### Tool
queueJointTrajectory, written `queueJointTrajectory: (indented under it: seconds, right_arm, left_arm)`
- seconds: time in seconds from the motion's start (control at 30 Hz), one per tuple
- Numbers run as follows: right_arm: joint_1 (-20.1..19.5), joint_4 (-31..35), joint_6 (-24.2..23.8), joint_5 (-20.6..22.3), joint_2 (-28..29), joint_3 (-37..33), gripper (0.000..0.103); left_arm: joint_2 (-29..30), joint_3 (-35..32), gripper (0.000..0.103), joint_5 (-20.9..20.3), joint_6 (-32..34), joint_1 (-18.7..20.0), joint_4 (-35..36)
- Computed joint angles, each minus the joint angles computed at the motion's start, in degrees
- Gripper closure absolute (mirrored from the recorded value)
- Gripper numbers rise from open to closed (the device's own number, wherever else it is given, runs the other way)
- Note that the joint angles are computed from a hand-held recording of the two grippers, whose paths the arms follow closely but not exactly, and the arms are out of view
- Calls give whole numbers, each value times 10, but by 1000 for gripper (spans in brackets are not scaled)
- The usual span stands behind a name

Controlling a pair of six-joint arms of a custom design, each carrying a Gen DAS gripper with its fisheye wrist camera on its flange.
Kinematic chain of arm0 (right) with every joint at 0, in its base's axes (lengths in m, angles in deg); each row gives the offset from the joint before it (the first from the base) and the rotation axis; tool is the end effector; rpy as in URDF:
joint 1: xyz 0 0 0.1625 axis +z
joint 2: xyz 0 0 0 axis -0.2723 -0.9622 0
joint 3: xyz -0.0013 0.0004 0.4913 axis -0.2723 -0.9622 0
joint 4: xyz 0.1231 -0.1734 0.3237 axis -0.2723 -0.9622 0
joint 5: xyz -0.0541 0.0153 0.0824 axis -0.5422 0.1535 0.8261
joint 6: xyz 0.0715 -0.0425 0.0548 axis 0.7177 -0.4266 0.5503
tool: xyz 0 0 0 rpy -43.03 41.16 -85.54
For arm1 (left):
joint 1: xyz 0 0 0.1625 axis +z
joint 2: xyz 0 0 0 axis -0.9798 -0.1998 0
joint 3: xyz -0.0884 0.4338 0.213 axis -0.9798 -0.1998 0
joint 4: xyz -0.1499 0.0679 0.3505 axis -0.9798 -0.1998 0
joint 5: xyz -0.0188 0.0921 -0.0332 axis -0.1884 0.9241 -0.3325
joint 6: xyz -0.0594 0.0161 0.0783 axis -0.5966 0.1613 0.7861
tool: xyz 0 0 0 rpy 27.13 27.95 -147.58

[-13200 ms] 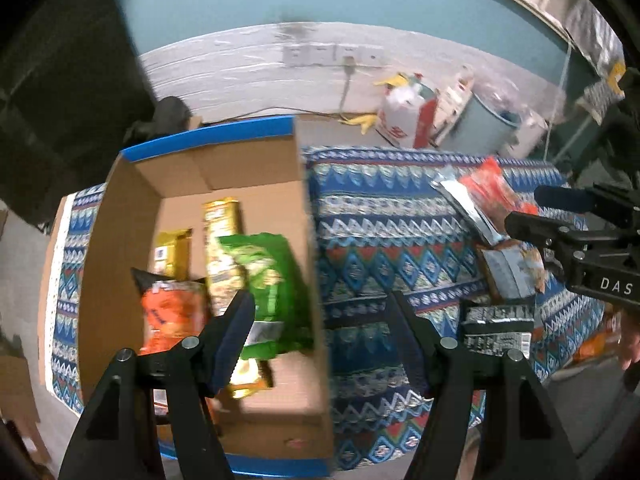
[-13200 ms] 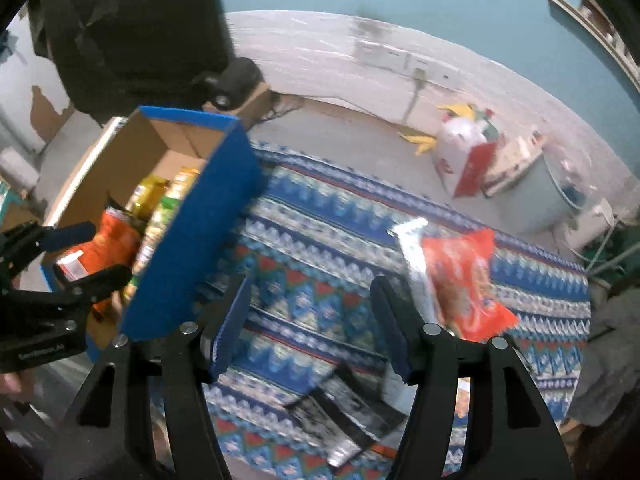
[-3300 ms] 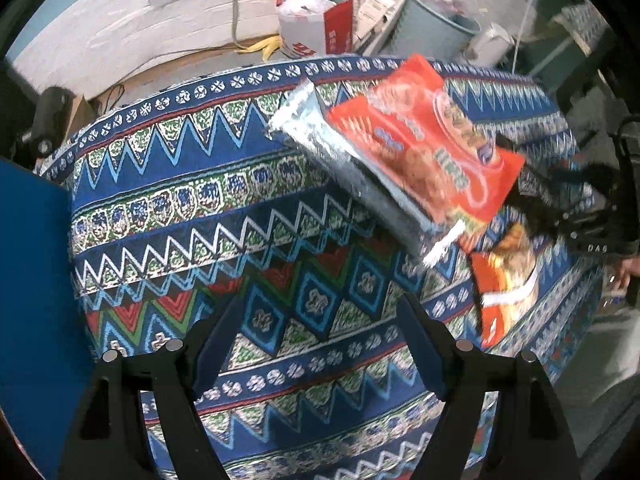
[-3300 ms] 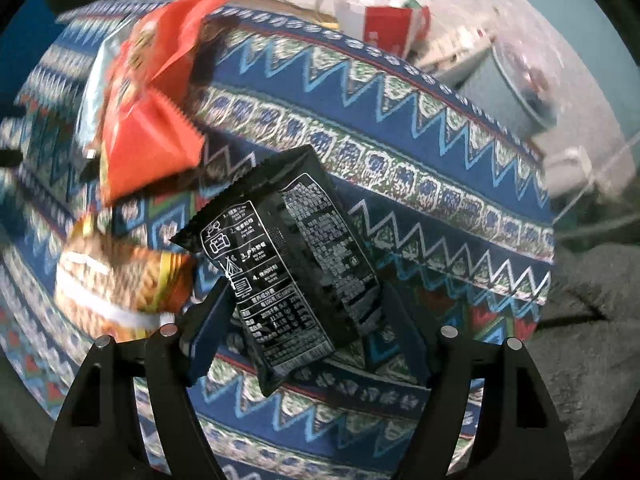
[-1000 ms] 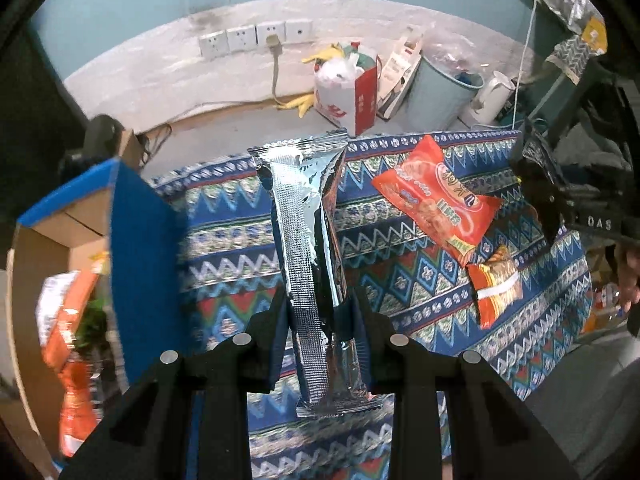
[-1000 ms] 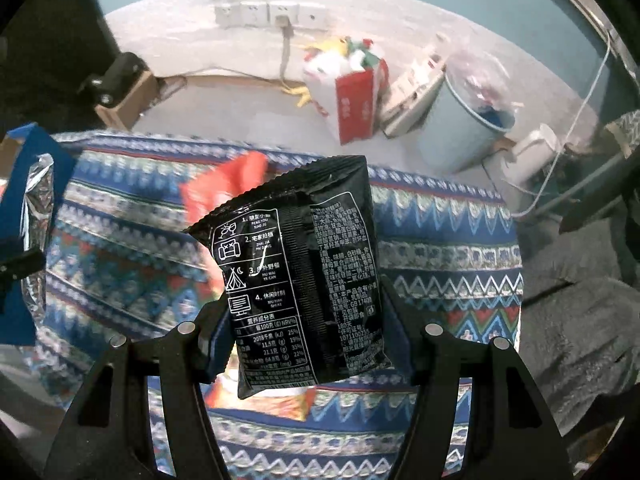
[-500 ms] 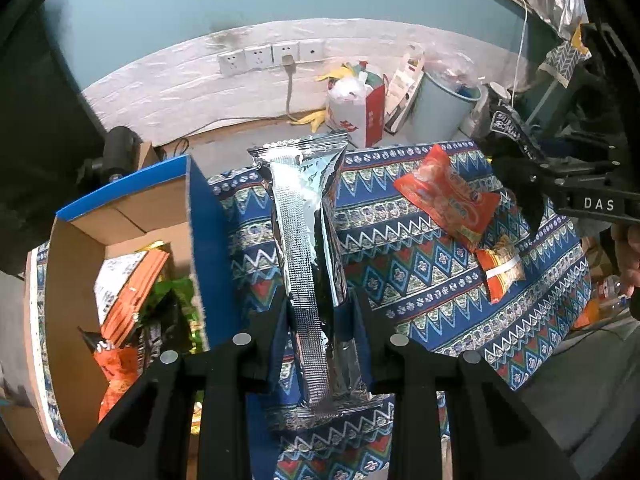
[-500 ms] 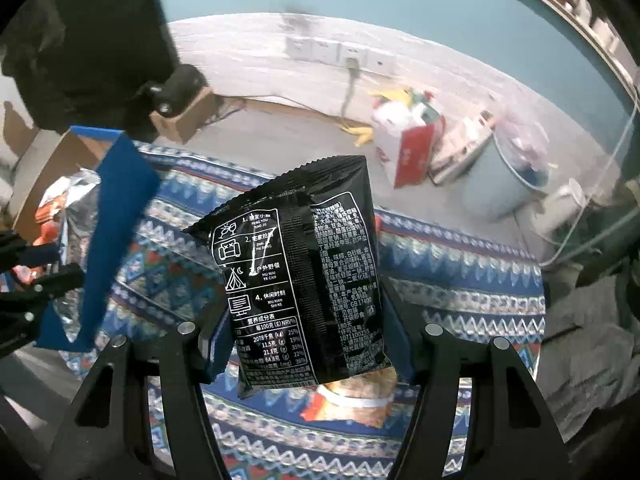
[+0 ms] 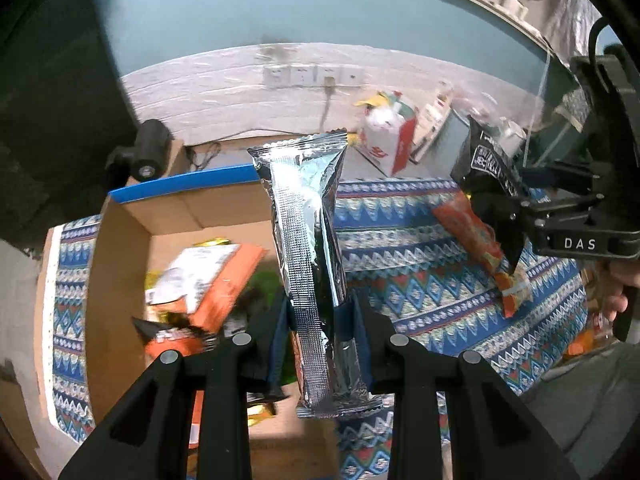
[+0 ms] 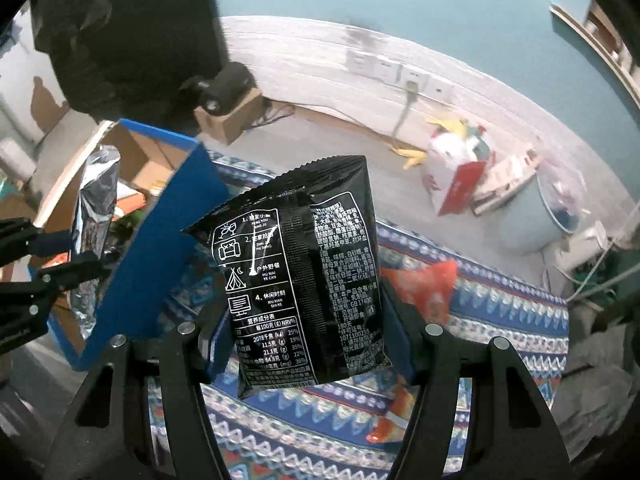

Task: Organize snacks
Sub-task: 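Carry the silver pack and black bag into the box and open both tools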

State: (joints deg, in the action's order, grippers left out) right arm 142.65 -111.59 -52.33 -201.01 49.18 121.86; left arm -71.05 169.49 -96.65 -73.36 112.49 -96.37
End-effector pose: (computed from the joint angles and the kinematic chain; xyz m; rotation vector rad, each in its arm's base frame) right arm 0.4711 -0.4978 0.0992 1.0123 -2.3496 0.1059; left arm -0.1681 -0.3660 0.4072 0.0167 2.3166 -0.7189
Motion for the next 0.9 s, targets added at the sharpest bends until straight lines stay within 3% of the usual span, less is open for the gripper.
queueJointTrajectory:
  seconds: [0.5, 0.9]
  right_arm:
    - [39, 39, -8, 51, 92, -82, 39]
    - [62, 75, 4, 96, 156, -151, 39]
  left_arm:
    - [-104, -14, 73, 16, -117, 14, 157]
    - [-131, -27, 73, 16, -158, 24, 229]
